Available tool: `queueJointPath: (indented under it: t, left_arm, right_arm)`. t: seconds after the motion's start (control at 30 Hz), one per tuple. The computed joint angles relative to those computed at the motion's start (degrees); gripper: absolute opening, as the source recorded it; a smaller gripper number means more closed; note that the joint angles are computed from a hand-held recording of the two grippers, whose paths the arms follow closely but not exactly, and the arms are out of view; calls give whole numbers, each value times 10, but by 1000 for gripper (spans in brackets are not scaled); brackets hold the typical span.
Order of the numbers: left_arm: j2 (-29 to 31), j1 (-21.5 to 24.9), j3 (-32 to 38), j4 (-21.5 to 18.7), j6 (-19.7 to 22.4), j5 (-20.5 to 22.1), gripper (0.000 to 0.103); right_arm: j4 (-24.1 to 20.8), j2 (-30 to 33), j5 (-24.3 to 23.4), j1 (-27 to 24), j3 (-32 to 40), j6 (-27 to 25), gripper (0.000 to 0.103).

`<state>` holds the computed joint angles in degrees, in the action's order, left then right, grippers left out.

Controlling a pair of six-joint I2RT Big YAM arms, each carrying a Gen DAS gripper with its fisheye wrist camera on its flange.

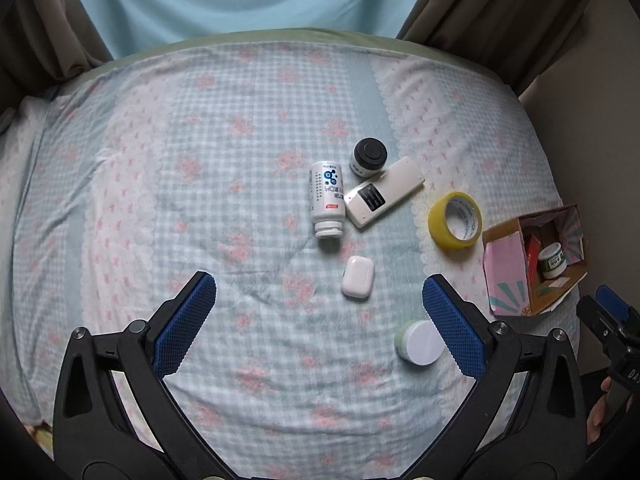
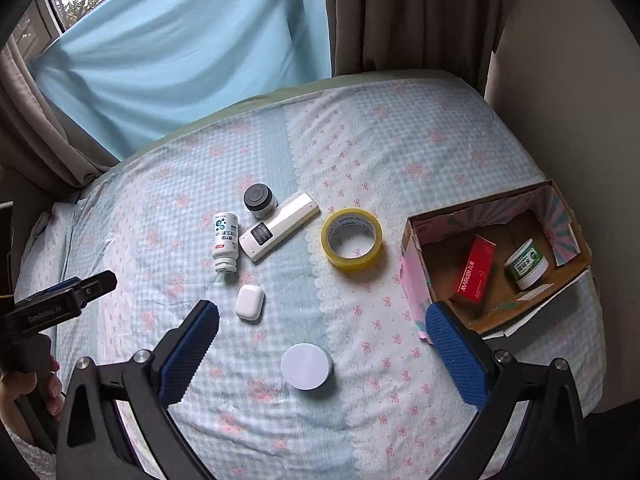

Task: Organize rigid objects
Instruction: 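Withdraw both tools from the cardboard box toward the remaining items, then grasp the white vitamin bottle with the left tool while the right tool grasps the yellow tape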

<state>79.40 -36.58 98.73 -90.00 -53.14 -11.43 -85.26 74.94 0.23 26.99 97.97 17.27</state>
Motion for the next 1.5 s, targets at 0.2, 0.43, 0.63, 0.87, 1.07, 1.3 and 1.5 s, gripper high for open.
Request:
queueJointPath:
  t: [0.2, 0.43, 0.63, 0.87, 1.07, 1.3, 1.5]
  left_arm:
    - [48, 45, -13, 41, 17, 51, 103]
    - [128, 88, -6, 75, 50, 87, 103]
    - [186, 113, -18, 109, 58, 103, 103]
    - [223, 133, -30, 128, 56, 121, 101]
    - [251, 140, -16, 132, 73, 140, 91]
    - [267, 145, 7, 137, 94, 151, 76]
    - [263, 150, 13, 124, 106, 155, 70]
  right_arm:
    - [34, 38, -11, -6, -29, 33, 103]
    - [96, 105, -16, -22, -60, 59, 103]
    - [166, 158, -1, -24, -96, 79, 103]
    - [200, 199, 12, -34, -108, 108, 103]
    - [200, 233, 13, -44, -88, 109, 103]
    - [194, 265, 14, -54, -54, 110, 103]
    - [183, 279, 32, -58, -39, 93, 103]
